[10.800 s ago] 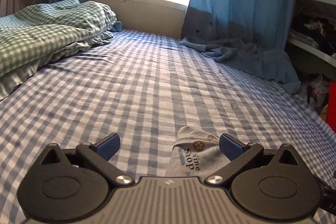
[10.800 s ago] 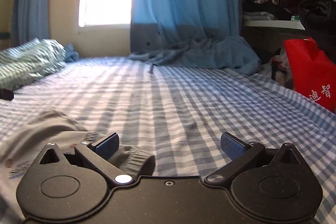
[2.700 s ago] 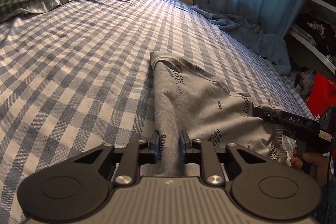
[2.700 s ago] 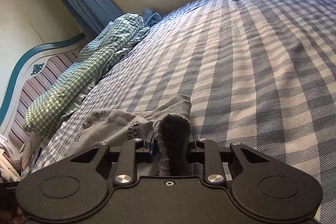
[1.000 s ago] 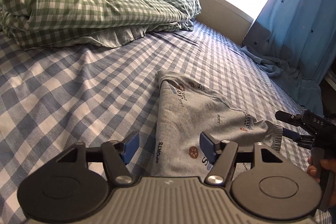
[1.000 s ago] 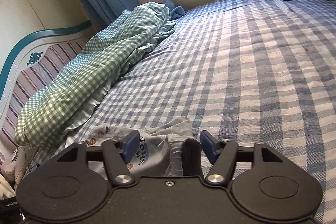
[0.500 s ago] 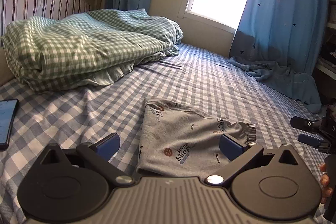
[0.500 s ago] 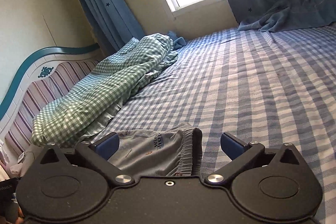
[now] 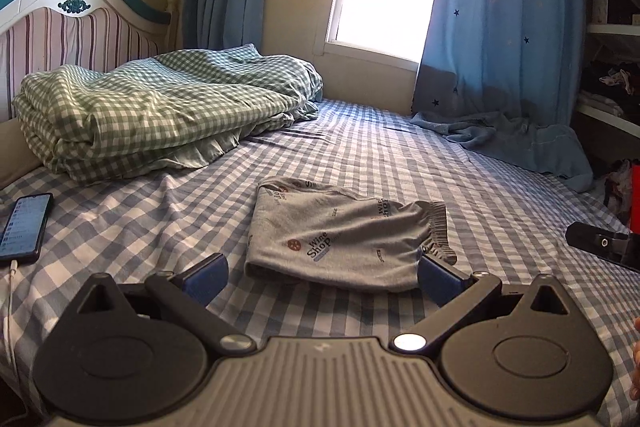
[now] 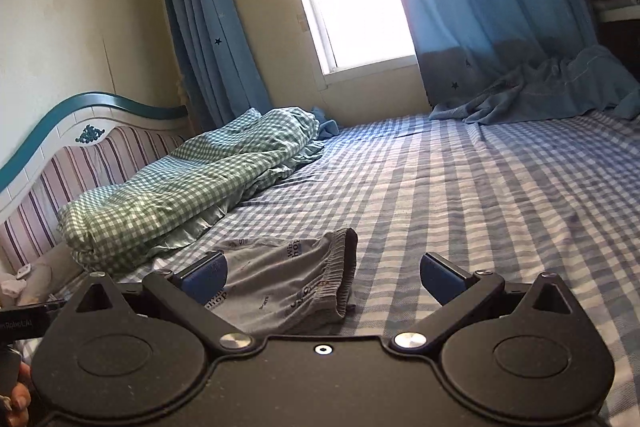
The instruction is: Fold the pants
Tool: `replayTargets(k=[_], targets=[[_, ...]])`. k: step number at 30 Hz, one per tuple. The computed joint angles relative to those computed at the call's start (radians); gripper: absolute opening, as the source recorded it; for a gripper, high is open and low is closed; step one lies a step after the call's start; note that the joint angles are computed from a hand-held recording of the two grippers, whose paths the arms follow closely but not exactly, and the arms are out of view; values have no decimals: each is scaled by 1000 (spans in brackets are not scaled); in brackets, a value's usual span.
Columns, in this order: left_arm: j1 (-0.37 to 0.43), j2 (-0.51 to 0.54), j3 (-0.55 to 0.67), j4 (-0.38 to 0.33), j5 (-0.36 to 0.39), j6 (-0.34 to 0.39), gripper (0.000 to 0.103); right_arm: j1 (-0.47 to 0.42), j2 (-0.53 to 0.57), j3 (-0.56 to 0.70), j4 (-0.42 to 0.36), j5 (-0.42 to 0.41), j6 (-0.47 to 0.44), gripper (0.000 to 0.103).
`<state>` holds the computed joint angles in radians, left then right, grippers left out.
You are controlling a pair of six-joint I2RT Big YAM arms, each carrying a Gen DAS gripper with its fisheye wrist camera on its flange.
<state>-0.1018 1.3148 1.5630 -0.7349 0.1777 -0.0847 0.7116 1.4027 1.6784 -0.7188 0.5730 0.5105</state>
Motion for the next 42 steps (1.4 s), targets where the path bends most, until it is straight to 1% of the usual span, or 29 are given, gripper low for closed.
replayTargets(k=[3,6,10,13,16,19,22,30,42], targets=[[6,-51,-100,54,26,-10,103,54,-23,-46,1,88,-32,102],[0,-80,-159,76,13,4,103,108,-36,-87,0,193,-53,102],[-5,-113,-215,85,-15,29,103,157,-45,-125,12,262,-79,102],[-6,-131,-248,104,-25,37,103,181,-45,-144,41,298,-119,102],[-7,-141,-269,118,-42,54,103,197,-48,-165,75,312,-147,102],[-7,-148,-284,126,-51,54,103,203,-45,-174,88,321,-166,102],[-2,-145,-286,127,-43,50,103,203,-41,-176,75,314,-149,102],[1,-141,-291,126,-50,52,103,203,-37,-182,40,314,-113,102],[5,-136,-292,120,-58,55,103,195,-33,-183,20,305,-88,102]])
